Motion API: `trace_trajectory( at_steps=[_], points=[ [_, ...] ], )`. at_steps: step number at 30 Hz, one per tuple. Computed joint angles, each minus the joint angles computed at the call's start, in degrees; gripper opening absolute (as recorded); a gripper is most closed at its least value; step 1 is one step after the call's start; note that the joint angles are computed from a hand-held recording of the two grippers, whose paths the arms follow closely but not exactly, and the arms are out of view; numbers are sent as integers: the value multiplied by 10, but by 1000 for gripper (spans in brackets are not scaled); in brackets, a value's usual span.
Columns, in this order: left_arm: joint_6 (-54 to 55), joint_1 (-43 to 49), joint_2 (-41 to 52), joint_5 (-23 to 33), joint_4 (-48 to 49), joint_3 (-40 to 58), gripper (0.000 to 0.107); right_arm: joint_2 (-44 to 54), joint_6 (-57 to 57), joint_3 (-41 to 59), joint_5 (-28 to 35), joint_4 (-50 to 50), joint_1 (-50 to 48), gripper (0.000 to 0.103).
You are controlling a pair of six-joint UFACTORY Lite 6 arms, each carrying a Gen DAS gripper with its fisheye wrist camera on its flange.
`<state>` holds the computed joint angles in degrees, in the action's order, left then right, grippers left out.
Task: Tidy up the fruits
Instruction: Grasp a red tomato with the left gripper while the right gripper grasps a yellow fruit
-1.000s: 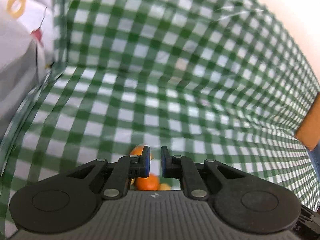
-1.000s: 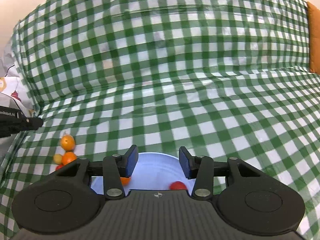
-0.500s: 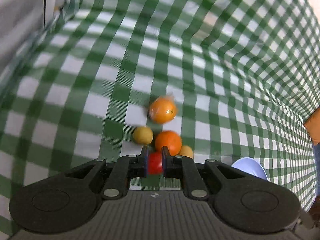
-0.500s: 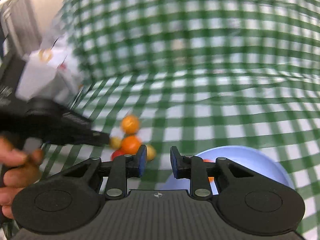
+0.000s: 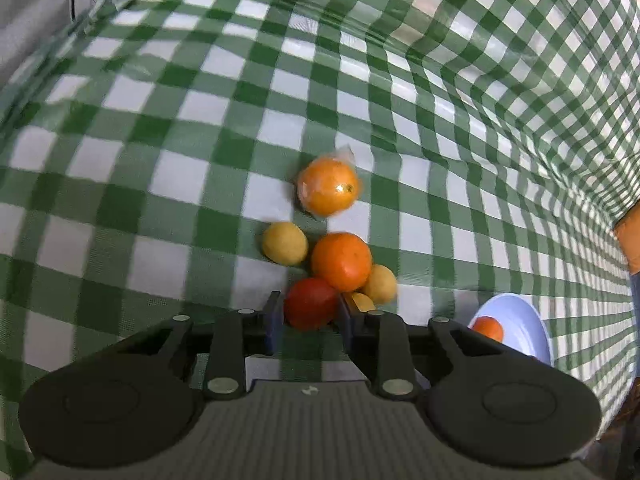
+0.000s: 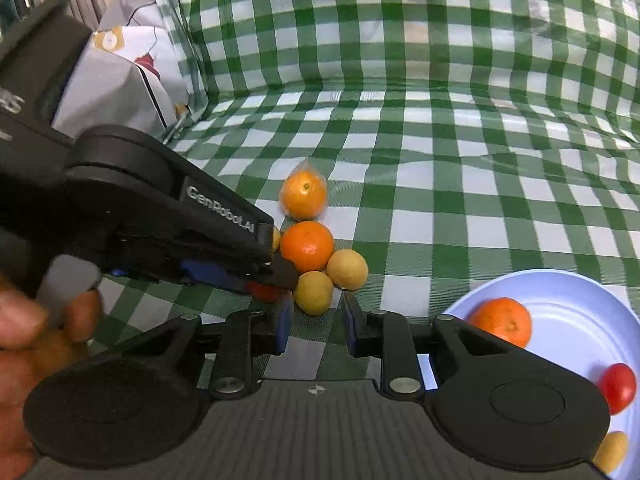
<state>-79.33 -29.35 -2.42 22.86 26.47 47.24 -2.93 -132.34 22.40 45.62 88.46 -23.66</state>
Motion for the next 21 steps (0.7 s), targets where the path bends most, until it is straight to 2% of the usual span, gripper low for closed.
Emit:
trace_trajectory(
  at_steps=[2, 9, 16, 18, 21],
  points=[
    [-26, -4, -13, 26, 29, -2, 31, 16, -13, 4, -15, 23, 20, 28],
    [31, 25, -8, 17, -19, -4, 32, 36, -36, 12, -33, 64, 54, 27],
    [34, 8, 10, 36, -6, 21, 32, -57, 32, -12, -56, -39, 44, 25],
    [50, 5, 23, 40, -11, 32, 32, -54, 38, -13, -64, -61, 44, 25],
    [53, 5, 36, 37, -12, 39, 32, -23, 9, -11, -73, -35, 47, 26]
  ],
)
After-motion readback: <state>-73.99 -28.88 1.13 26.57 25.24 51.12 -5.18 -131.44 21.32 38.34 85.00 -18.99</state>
